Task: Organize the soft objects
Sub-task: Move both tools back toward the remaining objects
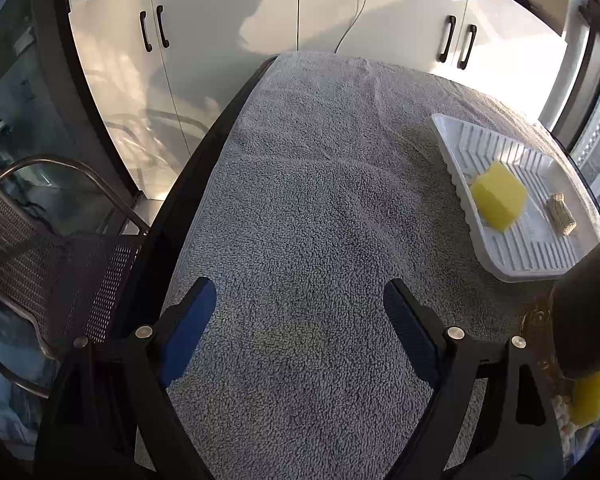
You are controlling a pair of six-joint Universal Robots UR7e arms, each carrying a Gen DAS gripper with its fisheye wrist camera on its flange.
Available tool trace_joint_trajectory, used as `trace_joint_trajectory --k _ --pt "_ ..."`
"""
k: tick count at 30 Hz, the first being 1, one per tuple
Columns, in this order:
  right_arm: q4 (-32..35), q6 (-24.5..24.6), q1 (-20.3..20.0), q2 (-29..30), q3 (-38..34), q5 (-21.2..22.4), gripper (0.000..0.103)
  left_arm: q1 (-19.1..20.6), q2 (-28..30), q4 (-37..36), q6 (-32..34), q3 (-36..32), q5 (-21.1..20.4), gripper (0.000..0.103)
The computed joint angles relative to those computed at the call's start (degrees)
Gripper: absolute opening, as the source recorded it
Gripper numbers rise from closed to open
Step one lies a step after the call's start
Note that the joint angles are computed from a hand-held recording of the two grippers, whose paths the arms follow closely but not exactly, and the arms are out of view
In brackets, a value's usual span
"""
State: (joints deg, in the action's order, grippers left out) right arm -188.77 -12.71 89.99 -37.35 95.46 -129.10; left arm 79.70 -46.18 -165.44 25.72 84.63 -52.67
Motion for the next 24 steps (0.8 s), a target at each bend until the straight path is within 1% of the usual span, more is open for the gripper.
trace_joint_trajectory --k 1,2,5,8,10,13,16,18,21,24 --pt "-2.4 -1.01 0.4 0.04 1.59 -1.11 0.081 0.01 -0.68 -1.03 0.38 1.64 0.65 0.086" --pt "-4.48 -1.89 0.78 0.11 3.06 -2.27 0.082 0.05 -1.58 -1.75 0.68 3.46 1.04 0.086" --pt "-9.95 -3.33 1.74 -0.1 7.77 -4.64 0.082 -0.15 -4.1 -4.62 2.02 8.9 2.66 0.086" --pt "-14.45 -4.16 2.68 -0.37 12.27 -5.91 0.088 -0.96 -6.36 -9.15 4.87 14.71 4.43 0.086" --pt "-17.05 -4.14 3.52 -0.42 14.81 -6.63 0.088 -1.72 -8.06 -10.79 5.83 18.32 4.76 0.086" --pt "-19.71 -2.75 4.63 -0.64 18.38 -6.12 0.089 -3.12 -11.07 -11.22 5.07 23.51 3.64 0.086" --pt "-20.86 -0.89 5.89 -0.29 20.93 -5.69 0.089 -4.56 -13.27 -10.62 5.11 27.55 3.85 0.086" --pt "-23.31 -0.9 7.01 0.65 22.58 -5.78 0.089 -5.42 -14.45 -10.99 5.35 29.96 3.94 0.086" --pt "-25.38 -1.19 8.61 2.39 23.54 -7.2 0.089 -6.45 -16.64 -9.92 4.07 32.97 2.46 0.086" --pt "-25.13 -0.31 9.37 3.12 24.46 -7.14 0.089 -7.42 -18.38 -9.92 3.92 35.93 1.35 0.086"
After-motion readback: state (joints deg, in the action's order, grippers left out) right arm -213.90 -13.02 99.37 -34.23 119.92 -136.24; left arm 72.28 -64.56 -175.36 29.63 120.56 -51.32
